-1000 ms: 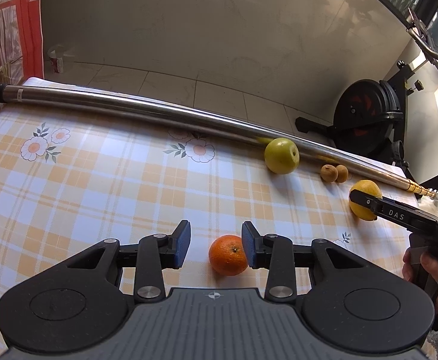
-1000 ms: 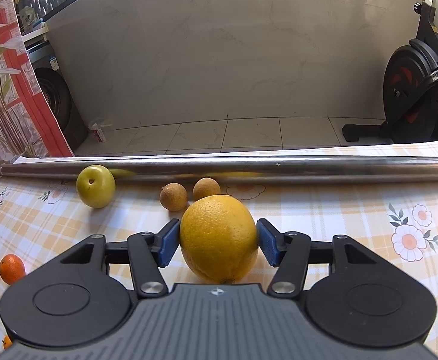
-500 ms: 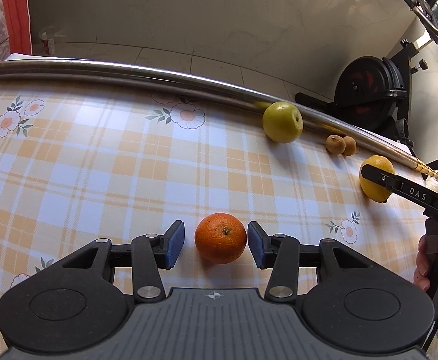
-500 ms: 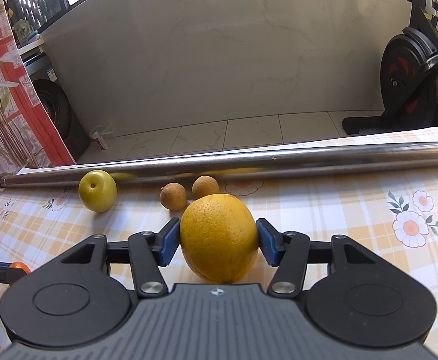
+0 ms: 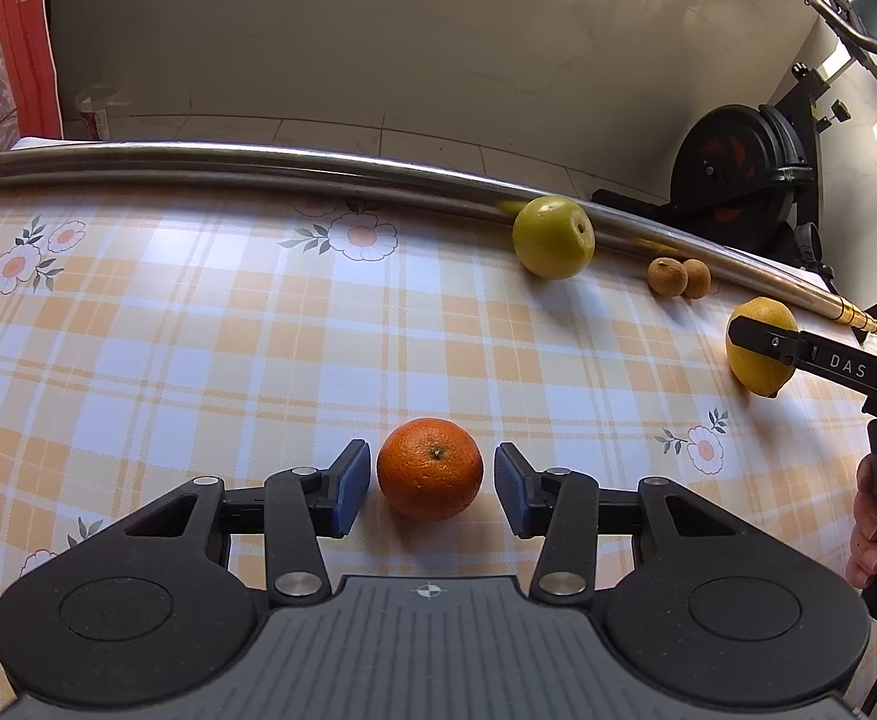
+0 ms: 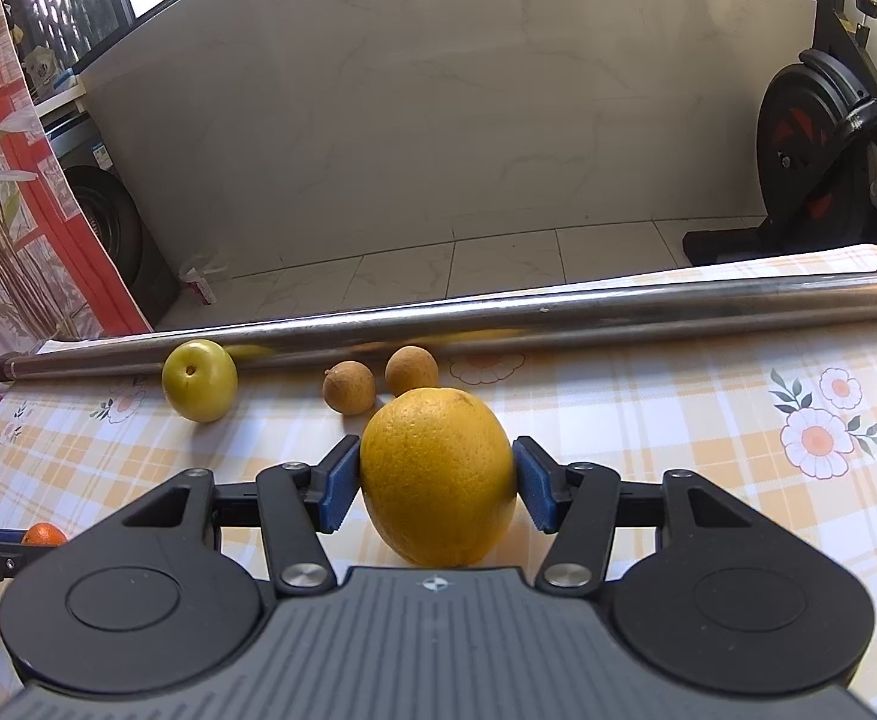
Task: Organize fruits
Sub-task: 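Grasp the yellow lemon with the right tool while the left tool grasps an orange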
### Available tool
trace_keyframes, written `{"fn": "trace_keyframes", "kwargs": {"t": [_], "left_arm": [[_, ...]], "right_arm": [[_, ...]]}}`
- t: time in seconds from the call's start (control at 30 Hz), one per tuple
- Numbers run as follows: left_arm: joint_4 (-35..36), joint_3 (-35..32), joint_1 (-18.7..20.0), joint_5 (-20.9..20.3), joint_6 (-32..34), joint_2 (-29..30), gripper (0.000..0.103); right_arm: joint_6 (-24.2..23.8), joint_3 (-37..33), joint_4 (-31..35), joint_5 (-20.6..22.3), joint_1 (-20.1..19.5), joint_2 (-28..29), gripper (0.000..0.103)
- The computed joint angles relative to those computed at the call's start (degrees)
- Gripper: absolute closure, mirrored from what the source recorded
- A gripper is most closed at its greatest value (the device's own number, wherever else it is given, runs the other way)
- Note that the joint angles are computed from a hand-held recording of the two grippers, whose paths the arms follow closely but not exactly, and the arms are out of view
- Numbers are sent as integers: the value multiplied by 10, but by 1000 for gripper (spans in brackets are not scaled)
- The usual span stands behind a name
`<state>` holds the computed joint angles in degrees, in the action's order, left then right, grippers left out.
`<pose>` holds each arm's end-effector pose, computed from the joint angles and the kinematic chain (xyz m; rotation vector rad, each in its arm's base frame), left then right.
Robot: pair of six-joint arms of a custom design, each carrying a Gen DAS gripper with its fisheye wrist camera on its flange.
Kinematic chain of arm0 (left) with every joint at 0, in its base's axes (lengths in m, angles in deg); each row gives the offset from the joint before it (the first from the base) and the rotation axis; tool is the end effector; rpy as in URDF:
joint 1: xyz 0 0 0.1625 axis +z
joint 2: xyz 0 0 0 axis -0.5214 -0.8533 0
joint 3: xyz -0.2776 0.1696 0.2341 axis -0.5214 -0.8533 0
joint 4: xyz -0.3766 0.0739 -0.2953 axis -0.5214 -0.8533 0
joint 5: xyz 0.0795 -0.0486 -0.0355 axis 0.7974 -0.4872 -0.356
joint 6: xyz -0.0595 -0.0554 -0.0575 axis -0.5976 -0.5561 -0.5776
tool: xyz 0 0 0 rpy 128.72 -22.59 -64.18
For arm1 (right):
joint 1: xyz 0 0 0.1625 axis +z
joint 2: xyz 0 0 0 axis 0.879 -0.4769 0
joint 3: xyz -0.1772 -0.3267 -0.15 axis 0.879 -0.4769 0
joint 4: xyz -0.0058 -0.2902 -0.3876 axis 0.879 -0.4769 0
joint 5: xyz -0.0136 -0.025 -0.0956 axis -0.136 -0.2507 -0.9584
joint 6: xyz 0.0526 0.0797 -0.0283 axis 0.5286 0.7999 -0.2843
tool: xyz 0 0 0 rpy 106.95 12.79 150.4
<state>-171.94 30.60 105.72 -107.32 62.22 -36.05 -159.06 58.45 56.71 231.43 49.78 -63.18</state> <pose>-0.0095 -0.6574 0.2263 0.8984 2.5749 -0.3902 0.2570 -0.5201 -0.0519 -0.3477 -2.1321 1.3281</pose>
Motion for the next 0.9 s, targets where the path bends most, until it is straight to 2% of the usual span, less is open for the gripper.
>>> {"fn": "trace_keyframes", "kwargs": {"t": [0.1, 0.23, 0.47, 0.6, 0.8, 0.9], "left_arm": [[-5, 3, -1, 5, 6, -1, 64], [3, 3, 1, -1, 4, -6, 64], [7, 12, 1, -24, -3, -36, 64], [10, 20, -2, -34, -6, -63, 64], [20, 32, -5, -37, -11, -107, 64], [29, 33, -5, -39, -20, -128, 64]], "right_arm": [[10, -3, 7, 2, 2, 2, 46], [26, -6, 18, 7, 5, 5, 46], [123, -5, 71, 13, 20, 3, 46], [153, 4, 78, 16, 31, -2, 46], [229, 28, 88, 41, 70, -18, 46], [243, 26, 101, 55, 85, -16, 46]]}}
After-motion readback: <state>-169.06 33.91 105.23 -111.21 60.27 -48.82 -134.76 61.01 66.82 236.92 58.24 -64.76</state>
